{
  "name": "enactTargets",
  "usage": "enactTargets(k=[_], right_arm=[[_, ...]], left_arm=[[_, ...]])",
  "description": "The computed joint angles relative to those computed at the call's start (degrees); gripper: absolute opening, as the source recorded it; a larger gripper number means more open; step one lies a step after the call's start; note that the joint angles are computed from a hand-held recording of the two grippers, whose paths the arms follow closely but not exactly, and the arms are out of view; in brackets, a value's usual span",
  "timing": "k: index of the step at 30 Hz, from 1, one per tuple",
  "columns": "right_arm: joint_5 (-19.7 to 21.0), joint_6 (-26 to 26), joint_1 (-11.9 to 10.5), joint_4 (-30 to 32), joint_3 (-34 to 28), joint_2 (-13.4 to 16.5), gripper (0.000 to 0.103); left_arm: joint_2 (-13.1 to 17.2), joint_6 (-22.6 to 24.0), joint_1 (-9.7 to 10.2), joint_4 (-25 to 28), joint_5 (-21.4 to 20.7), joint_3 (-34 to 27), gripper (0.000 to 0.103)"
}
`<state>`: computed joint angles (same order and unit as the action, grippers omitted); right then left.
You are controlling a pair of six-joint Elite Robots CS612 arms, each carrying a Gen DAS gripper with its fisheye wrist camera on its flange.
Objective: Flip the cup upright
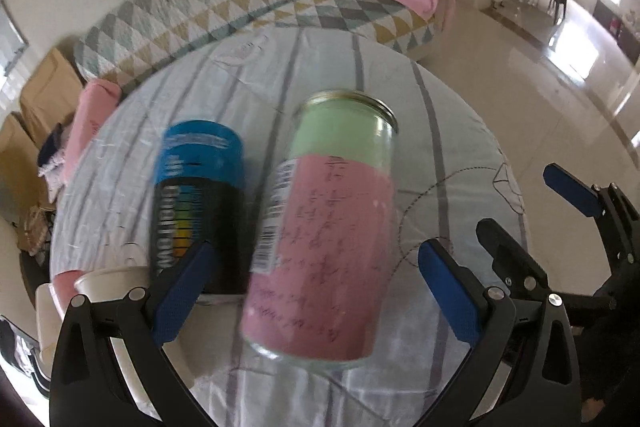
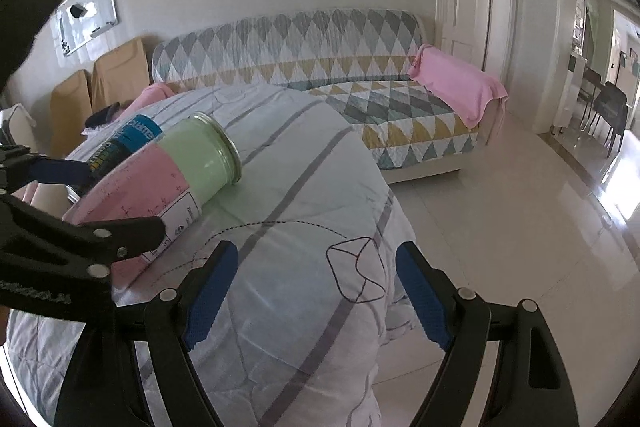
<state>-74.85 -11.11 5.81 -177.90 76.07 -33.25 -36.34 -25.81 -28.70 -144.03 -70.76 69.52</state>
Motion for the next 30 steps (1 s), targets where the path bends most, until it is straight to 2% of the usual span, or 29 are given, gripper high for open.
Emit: enactTargets(k=[4, 6, 10, 16, 24, 30], right_arm=[[-0.36, 0.45, -0.07, -0.01, 0.09, 0.03, 0.082], [-0.66, 0.15, 0.05, 0.25, -0.11, 0.21, 0.083], [-0.49, 0.1, 0.1, 1.28, -0.38, 0.26, 0.083], [1.04, 0.19, -0.11, 1.94, -0.62, 0.3, 0.083], [2.74, 1.62, -0.21, 5.06, -0.81, -0.16, 0.083], [3.05, 0.66, 0.24, 6.79, 0.25, -1.34, 0.082]], left_arm=[[1.37, 0.19, 0.45, 1.48, -3.4, -1.86, 0.101], [1.59, -0.64, 0.72, 1.76, -4.52, -1.87, 0.087], [1.32, -1.63, 1.06, 1.58, -3.96, -1.41, 0.076], [-0.01, -2.82, 1.13, -2.06, -5.0, 1.4, 0.075], [-3.52, -3.97, -0.28, -5.85, -2.17, 7.82, 0.075], [-5.46, -4.3, -0.72, -7.85, -3.36, 11.9, 0.075]])
